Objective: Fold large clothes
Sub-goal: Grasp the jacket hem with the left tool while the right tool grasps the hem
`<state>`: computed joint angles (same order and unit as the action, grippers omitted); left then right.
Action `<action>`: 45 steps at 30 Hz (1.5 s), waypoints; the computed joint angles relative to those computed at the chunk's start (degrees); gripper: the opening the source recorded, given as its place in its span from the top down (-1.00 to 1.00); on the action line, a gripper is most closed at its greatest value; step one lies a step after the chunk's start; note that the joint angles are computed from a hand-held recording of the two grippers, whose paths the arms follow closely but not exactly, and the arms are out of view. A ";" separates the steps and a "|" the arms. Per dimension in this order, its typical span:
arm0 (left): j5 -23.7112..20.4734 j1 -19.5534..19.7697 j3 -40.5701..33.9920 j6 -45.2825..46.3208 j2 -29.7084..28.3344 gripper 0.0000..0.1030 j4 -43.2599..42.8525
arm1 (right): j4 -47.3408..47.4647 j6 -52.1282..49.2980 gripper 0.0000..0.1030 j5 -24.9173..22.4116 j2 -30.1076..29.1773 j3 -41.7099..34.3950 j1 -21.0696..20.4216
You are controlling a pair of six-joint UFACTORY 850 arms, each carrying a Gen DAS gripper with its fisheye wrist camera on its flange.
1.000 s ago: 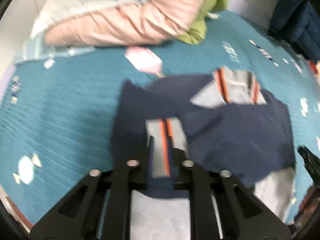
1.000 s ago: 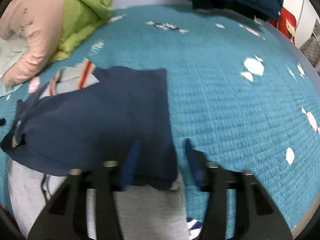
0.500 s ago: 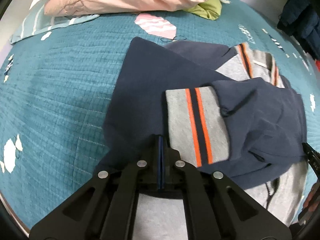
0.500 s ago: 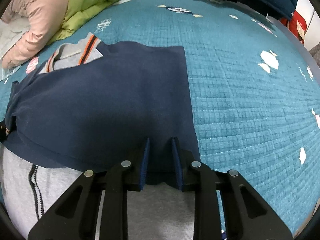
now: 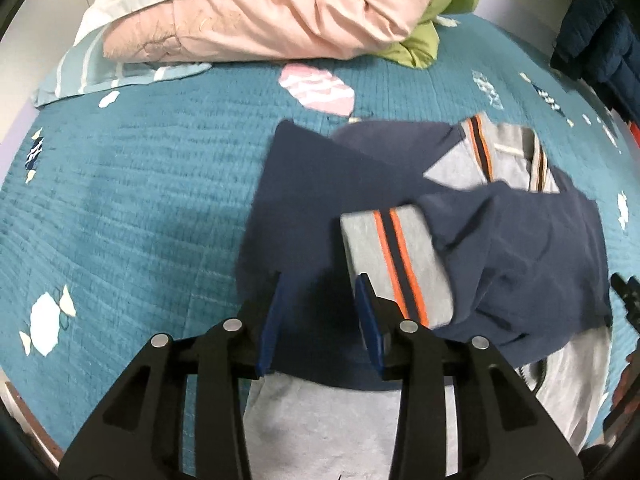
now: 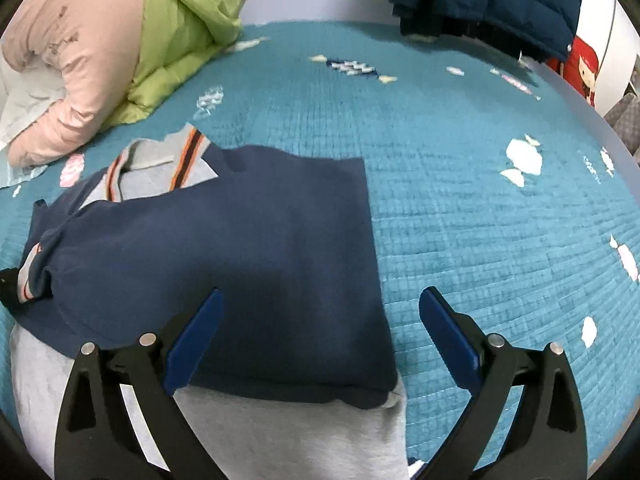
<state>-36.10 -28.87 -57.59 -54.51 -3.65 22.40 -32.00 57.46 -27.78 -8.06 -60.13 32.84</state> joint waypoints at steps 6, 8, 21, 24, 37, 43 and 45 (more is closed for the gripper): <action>0.11 0.55 -3.33 1.30 -1.50 0.04 0.40 | 1.22 -1.60 -0.83 -0.32 -2.08 -3.22 -0.93; -0.83 0.41 -4.94 1.27 -2.40 -0.01 1.52 | 3.16 -3.54 -0.83 -0.39 -3.07 -4.99 -1.91; -4.04 5.35 -13.65 8.90 -9.35 -0.01 -3.07 | 37.83 -34.70 -0.83 -6.48 -13.15 -18.62 -11.46; -3.82 8.27 -14.62 11.32 -11.27 -0.01 -8.18 | 45.61 -40.33 -0.83 -9.11 -15.37 -20.95 -12.80; -2.20 11.90 -14.46 19.78 -14.13 0.76 -20.61 | 49.95 -39.35 -0.57 -17.08 -21.86 -27.31 -14.35; 0.44 13.59 -12.65 22.60 -13.63 0.84 -26.69 | 41.36 -30.68 0.03 -18.22 -23.22 -28.51 -13.39; 0.92 13.71 -12.07 22.59 -13.10 0.84 -27.02 | 38.68 -27.61 0.49 -17.96 -22.59 -27.77 -13.15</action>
<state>-35.18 -15.15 -69.66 -31.92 -16.75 -4.63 6.67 29.85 -45.74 -30.65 -87.90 19.69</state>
